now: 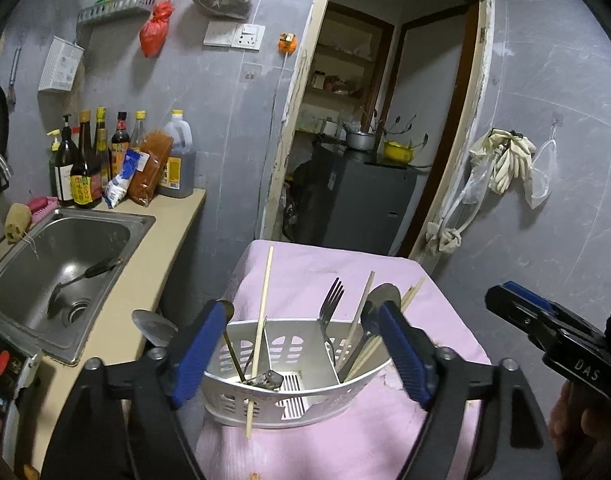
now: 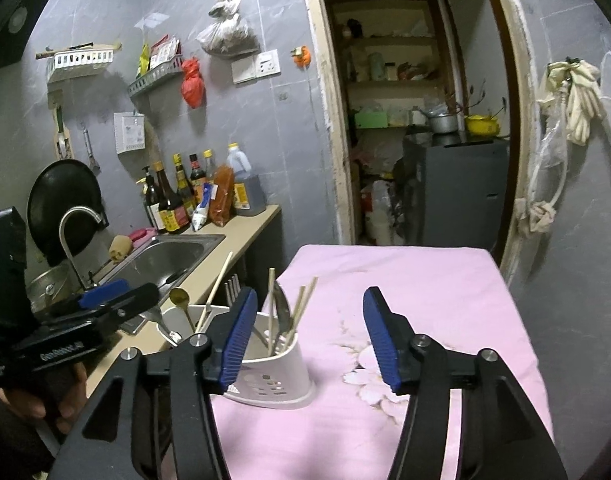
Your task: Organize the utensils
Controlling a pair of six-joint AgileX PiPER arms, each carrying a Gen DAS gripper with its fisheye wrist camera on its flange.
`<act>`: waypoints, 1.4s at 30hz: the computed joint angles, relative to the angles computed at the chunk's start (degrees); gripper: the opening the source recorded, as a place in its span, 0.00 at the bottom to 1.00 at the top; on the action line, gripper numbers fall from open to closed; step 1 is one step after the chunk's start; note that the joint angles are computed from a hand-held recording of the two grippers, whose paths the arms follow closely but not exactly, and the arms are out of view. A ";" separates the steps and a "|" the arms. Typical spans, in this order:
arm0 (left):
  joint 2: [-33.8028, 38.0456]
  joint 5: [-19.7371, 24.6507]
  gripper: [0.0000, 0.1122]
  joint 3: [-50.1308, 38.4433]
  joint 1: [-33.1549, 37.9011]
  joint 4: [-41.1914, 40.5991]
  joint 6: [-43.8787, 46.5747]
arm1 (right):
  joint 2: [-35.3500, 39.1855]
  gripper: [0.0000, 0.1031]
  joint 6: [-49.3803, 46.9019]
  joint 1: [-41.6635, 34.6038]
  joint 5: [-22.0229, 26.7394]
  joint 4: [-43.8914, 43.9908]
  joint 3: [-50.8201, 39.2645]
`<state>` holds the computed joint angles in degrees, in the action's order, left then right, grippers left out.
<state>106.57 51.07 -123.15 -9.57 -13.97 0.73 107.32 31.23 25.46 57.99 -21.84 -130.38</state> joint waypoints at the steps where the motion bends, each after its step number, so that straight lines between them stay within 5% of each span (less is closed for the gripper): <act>1: -0.64 0.06 0.78 0.30 -0.29 0.80 -0.72 | -1.19 0.62 0.65 -0.05 -0.57 -0.53 1.80; 6: -3.47 -1.17 0.87 2.76 -1.97 4.32 -3.41 | -7.09 0.73 3.17 -0.86 -2.49 -2.79 10.10; 14: -9.12 -3.00 0.88 8.51 -7.10 13.79 -12.43 | -15.29 0.87 4.95 -1.11 -2.68 -5.22 19.14; 42: -29.64 -0.25 0.89 32.02 -28.13 41.43 -38.84 | -39.90 0.98 9.84 5.43 3.10 -12.68 40.46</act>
